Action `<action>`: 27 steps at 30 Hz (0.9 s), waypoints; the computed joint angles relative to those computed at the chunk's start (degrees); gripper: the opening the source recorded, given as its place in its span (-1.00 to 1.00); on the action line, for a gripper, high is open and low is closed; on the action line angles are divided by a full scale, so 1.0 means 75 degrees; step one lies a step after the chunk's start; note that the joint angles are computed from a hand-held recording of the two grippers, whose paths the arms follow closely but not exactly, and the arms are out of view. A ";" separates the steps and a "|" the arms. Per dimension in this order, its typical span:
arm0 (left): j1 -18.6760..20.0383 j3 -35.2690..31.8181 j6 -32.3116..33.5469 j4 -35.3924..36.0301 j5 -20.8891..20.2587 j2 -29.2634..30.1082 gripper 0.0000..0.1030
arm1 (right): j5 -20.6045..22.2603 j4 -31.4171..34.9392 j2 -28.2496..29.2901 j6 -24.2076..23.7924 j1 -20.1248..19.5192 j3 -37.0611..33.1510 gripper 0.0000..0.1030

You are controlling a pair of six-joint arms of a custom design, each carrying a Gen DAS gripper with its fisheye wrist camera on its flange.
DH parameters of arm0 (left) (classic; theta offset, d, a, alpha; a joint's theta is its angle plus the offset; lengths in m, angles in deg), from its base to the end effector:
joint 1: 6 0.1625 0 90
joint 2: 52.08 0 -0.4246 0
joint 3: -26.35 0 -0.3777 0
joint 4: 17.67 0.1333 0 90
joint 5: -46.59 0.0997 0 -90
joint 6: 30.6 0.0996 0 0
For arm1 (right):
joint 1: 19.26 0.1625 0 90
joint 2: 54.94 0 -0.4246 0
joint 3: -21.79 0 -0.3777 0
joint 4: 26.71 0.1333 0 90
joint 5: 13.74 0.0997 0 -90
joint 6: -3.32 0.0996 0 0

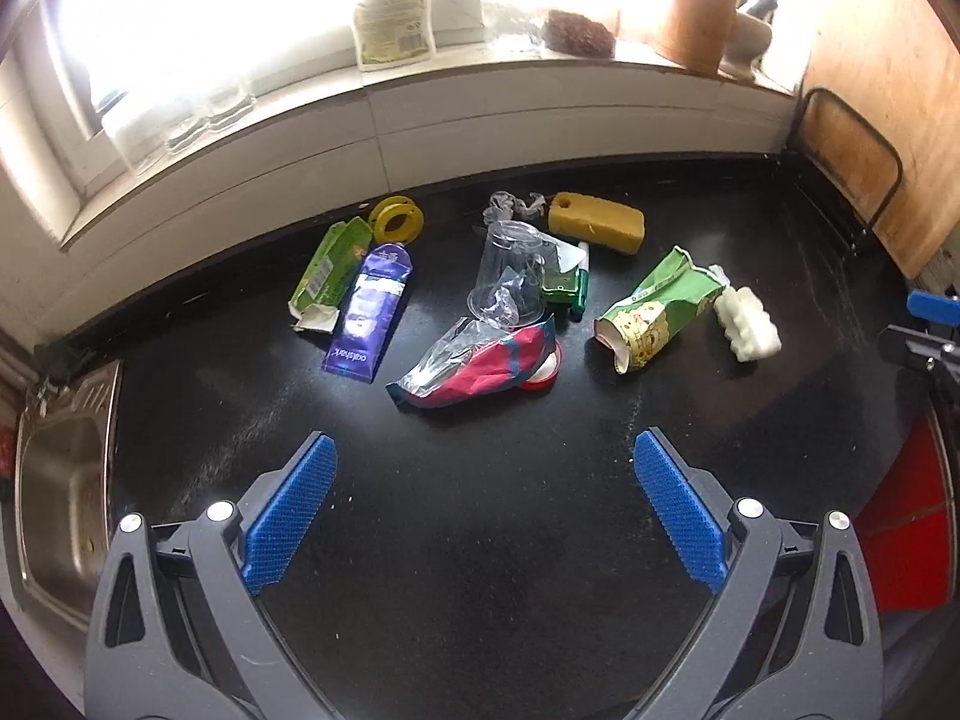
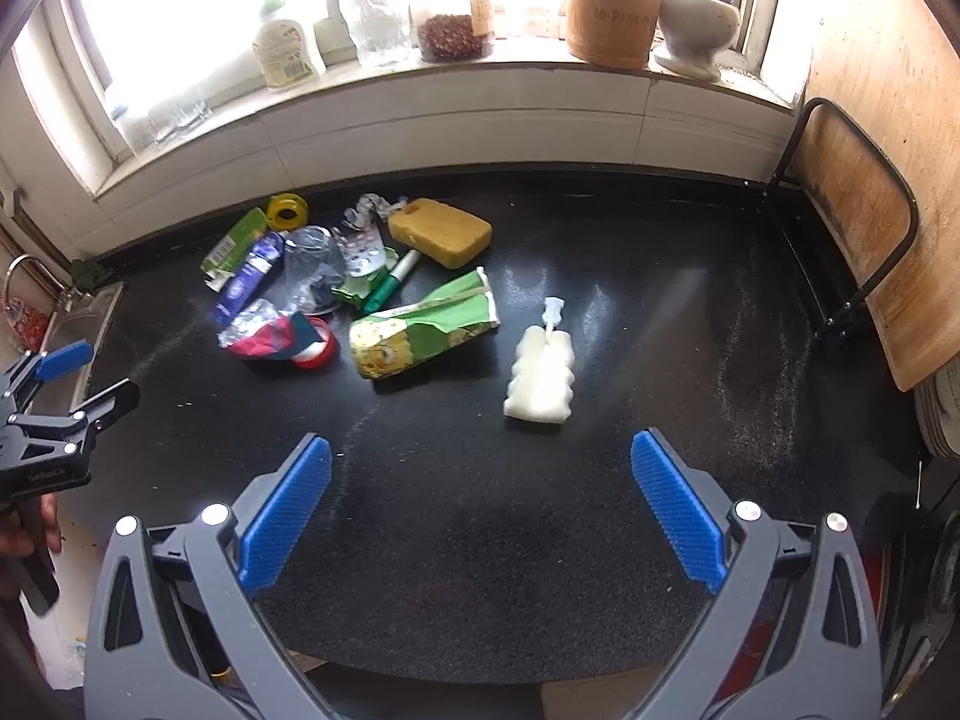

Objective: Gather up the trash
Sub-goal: 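Grasp the red-silver wrapper with left tool while right tool grasps the white foam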

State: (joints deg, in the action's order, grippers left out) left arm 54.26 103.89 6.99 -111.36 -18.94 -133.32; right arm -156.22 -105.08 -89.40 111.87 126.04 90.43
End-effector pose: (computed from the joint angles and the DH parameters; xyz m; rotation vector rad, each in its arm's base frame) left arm -0.1223 -0.5660 0.5294 1.4674 2.2715 -0.1341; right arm 0.5970 -0.3473 0.0768 -0.5468 -2.0609 0.8948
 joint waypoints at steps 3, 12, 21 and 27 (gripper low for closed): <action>0.0239 0.0602 0.1014 -0.1142 -0.0043 0.0184 0.88 | -0.0022 -0.0794 -0.0445 -0.0254 -0.0297 0.0991 0.89; 0.0855 0.0971 0.2357 -0.2513 0.0154 0.1320 0.86 | 0.0427 -0.3974 -0.1305 -0.2294 -0.1779 0.3461 0.84; 0.0973 0.0773 0.2099 -0.1969 -0.0241 0.1489 -0.13 | 0.0752 -0.5203 -0.1450 -0.3647 -0.2248 0.4095 -0.26; 0.0847 0.0775 0.0973 -0.1615 -0.0163 0.1150 -0.76 | 0.0378 -0.4566 -0.1528 -0.3370 -0.1881 0.3885 -0.54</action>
State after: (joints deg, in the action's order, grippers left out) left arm 60.61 109.71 14.29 -123.47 -20.16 -124.70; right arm -153.39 -139.33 -100.86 86.60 111.94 119.57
